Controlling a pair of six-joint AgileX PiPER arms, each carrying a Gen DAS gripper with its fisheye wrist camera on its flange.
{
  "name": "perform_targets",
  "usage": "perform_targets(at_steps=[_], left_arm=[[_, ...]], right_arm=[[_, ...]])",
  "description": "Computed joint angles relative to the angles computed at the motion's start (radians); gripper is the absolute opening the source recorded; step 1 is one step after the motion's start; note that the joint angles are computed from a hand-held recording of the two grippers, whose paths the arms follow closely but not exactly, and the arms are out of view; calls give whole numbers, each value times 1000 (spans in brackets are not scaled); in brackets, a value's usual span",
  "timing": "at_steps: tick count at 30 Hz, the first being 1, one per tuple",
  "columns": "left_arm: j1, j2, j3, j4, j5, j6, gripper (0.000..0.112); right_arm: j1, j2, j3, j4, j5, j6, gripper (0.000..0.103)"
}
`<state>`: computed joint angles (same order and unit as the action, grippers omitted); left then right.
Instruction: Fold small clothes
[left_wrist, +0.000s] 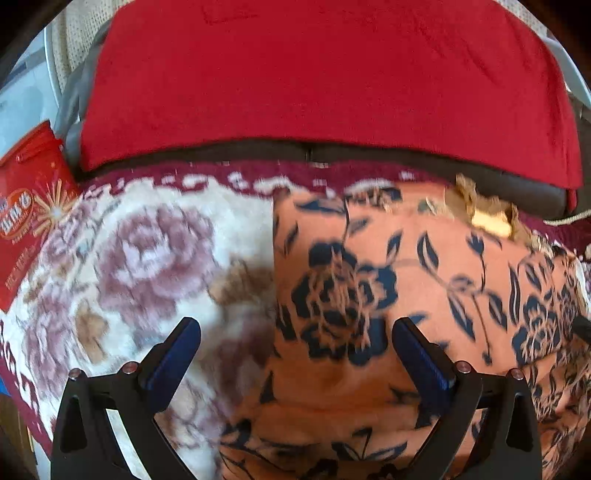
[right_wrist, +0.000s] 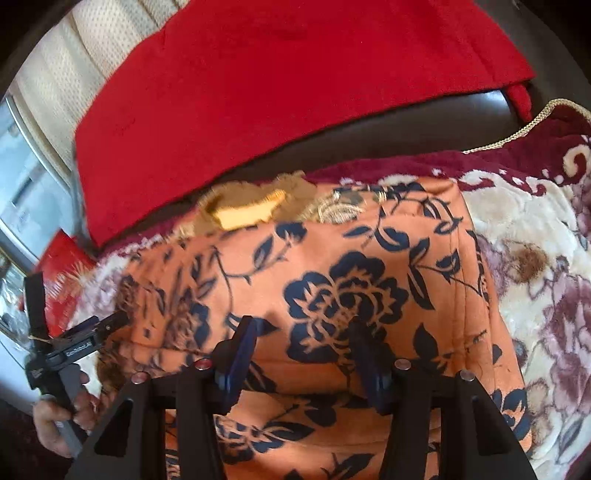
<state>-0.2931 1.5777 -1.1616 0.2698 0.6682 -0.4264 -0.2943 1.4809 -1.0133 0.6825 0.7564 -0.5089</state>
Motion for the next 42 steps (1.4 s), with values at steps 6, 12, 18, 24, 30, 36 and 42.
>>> perform_targets(at_steps=[6,12,18,24,30,36,42], left_arm=[[43,171,-195,-15,46,12,103],[39,249,-264,-45,112,24,103],[-7,157,-190,30,94,-20,103],[-63,116,-125,90,127,-60,103],[-114,-36,2,96,139,-21,103],[-152,-57,58,150,135,-19,103],[-110,-197,122,72,128,39,103]], right_arm=[[81,68,-43,-11,22,18,55],[59,43,-27,11,-34,37,54],[-76,78,-50,16,-42,124,52],[-134,71,-55,91,32,43,52],[-112,-9,-17,102,184,-72,52],[23,-83,53,-51,98,-41,52],[-169,-207,116,102,214,-194,54]])
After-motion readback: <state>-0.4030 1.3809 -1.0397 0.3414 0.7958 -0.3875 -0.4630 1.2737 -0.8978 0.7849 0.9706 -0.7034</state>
